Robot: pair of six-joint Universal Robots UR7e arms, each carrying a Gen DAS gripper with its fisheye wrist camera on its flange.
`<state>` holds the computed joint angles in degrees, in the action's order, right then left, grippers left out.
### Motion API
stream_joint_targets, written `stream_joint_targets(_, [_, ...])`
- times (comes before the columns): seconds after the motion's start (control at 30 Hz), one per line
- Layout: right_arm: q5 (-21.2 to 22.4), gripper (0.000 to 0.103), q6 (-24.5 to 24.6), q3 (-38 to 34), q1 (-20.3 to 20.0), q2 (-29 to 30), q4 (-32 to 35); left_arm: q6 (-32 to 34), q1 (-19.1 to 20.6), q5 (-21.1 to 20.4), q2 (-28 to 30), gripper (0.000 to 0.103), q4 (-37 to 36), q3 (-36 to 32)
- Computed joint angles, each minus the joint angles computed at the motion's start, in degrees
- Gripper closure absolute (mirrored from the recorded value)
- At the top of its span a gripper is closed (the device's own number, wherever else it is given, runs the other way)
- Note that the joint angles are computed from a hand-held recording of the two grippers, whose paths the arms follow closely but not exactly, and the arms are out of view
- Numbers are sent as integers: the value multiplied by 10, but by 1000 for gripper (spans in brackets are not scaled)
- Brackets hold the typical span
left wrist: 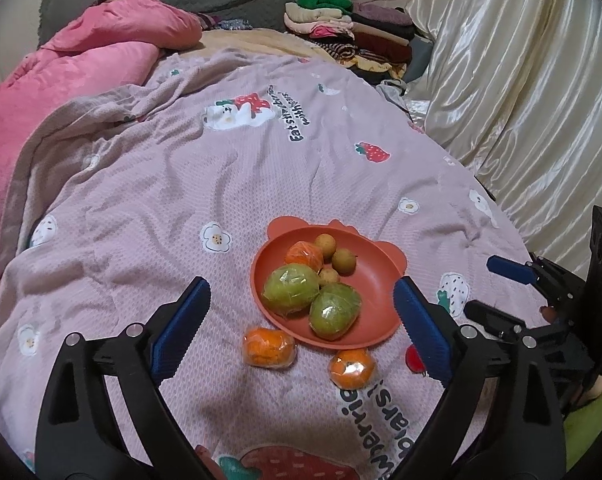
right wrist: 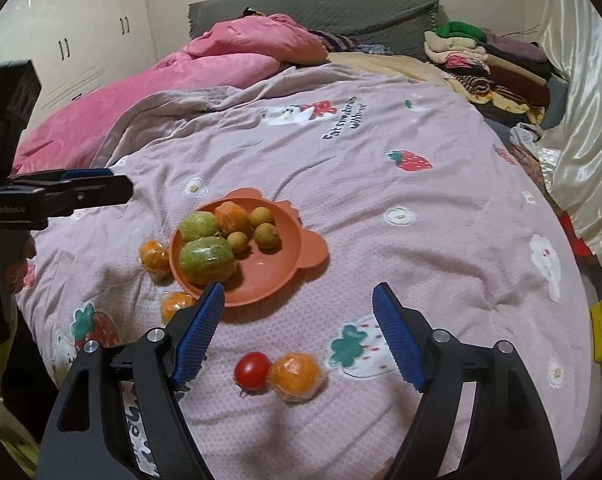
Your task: Organize fruits
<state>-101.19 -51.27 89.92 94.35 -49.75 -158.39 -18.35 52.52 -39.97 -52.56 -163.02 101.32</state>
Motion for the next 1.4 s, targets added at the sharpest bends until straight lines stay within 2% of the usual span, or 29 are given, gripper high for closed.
stream_joint_targets(0.5, [5, 20, -1, 31, -8, -29, -18, -11, -22, 17, -6, 10, 0, 17])
stream_joint_targets(0.9, [7, 12, -4, 53, -11, -43, -32, -19, -32, 21, -10, 10, 2, 29])
stream_joint_targets(1.4, [7, 10, -12, 71, -14, -53, -36, -30, -43, 25, -11, 10, 1, 46])
